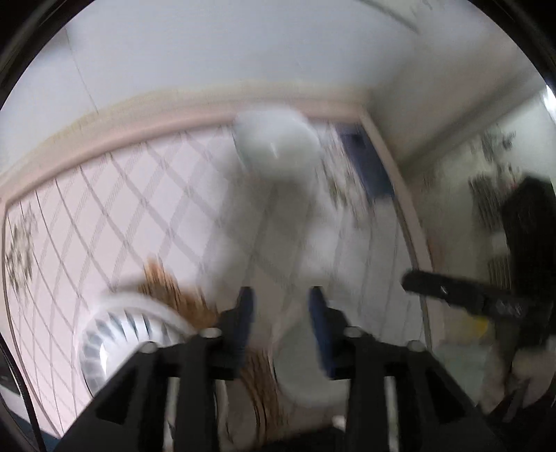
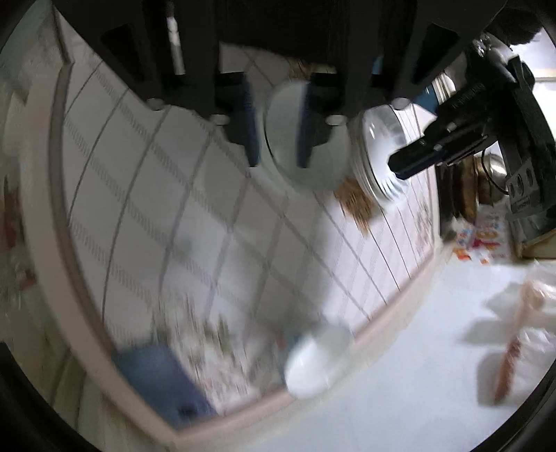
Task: Organize plates and bowls
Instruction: 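Lift the nested bowls with both grippers toward the blue-dot bowl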
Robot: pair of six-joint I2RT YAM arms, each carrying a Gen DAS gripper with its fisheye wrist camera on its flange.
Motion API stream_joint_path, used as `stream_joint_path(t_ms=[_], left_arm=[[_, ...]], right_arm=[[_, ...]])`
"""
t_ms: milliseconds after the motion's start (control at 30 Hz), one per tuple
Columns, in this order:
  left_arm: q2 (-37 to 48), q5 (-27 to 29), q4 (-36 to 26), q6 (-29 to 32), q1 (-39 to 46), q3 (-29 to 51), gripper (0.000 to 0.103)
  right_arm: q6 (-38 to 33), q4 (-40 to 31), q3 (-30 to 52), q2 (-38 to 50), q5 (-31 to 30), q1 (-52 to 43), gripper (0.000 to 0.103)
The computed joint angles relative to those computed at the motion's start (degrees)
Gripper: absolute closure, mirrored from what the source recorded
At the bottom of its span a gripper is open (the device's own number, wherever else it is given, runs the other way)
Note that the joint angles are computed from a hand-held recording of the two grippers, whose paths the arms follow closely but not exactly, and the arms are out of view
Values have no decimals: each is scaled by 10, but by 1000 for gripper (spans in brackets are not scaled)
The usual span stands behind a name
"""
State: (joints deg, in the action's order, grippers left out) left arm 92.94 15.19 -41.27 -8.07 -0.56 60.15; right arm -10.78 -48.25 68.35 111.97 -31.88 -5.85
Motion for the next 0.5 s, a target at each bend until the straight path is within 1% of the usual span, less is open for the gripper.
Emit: stream_joint_path(t_ms=[33, 67, 167, 267, 300, 367, 400, 467, 500], left_arm=[[34, -6, 13, -6, 12, 35, 61], [66, -11, 23, -10, 22, 65, 61], [185, 0, 19, -27, 45, 174, 61], [306, 23, -24, -48, 54, 290, 61], [335, 25, -38, -51, 53, 320, 61], [389, 21, -66, -53, 45, 378, 61], [416, 16, -77, -53, 40, 407, 61], [448, 9, -88, -51, 31, 442, 63], [460, 8, -93, -49, 29, 454, 64]], right_arm=[[11, 5, 28, 10, -9, 2, 49], [19, 7, 50, 19, -12, 4, 45], [65, 36, 145, 77, -21, 23, 45], [109, 43, 258, 170, -26, 41, 45], [124, 41, 309, 211, -16, 53, 45], [139, 29, 385, 271, 0, 67, 45], [141, 10, 434, 306, 4, 71, 45], [144, -14, 492, 352, 10, 77, 46], [146, -31, 538, 388, 11, 82, 48]])
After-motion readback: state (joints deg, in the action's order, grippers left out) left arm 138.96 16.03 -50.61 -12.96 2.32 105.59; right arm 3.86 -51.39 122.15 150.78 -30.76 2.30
